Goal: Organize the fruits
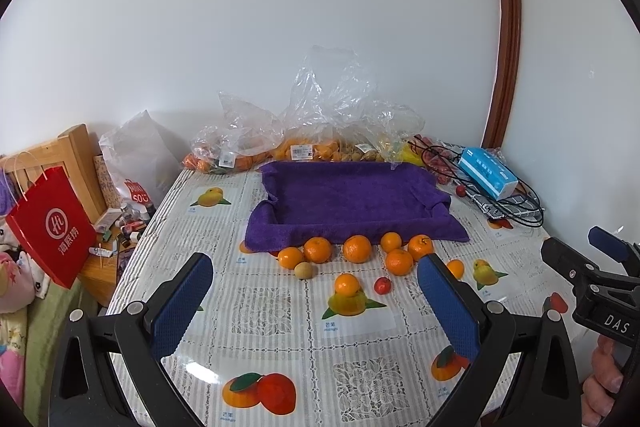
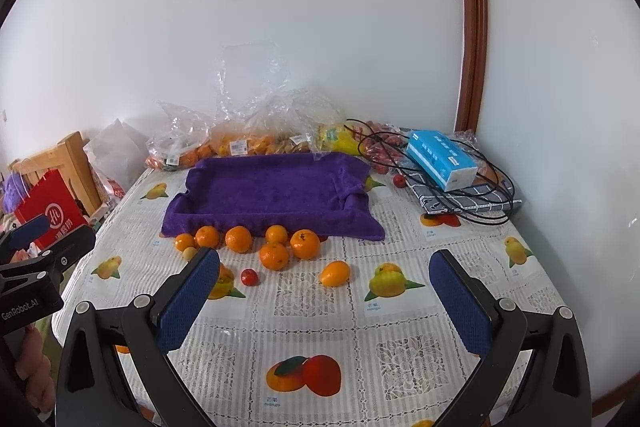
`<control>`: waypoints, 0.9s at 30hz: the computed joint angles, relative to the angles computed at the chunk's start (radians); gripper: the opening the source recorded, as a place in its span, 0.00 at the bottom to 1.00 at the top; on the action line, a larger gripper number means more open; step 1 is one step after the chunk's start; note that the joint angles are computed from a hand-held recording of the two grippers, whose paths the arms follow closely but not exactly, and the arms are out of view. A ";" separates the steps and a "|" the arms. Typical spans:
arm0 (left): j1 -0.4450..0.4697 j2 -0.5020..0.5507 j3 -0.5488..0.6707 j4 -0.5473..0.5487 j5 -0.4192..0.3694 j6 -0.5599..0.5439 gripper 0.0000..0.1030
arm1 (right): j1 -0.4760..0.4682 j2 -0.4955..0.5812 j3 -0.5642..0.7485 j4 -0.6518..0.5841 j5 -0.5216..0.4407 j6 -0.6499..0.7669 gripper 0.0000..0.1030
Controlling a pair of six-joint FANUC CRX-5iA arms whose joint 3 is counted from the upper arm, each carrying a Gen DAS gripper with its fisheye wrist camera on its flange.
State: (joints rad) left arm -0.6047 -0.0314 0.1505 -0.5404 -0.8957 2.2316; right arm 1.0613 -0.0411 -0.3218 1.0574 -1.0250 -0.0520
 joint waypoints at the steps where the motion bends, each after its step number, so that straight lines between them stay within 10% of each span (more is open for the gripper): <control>1: 0.002 -0.001 0.000 0.001 0.003 -0.005 1.00 | 0.000 -0.001 -0.001 0.000 0.002 -0.001 1.00; 27: -0.006 -0.024 -0.029 -0.028 0.008 0.028 1.00 | 0.003 0.006 0.003 0.013 0.013 -0.010 1.00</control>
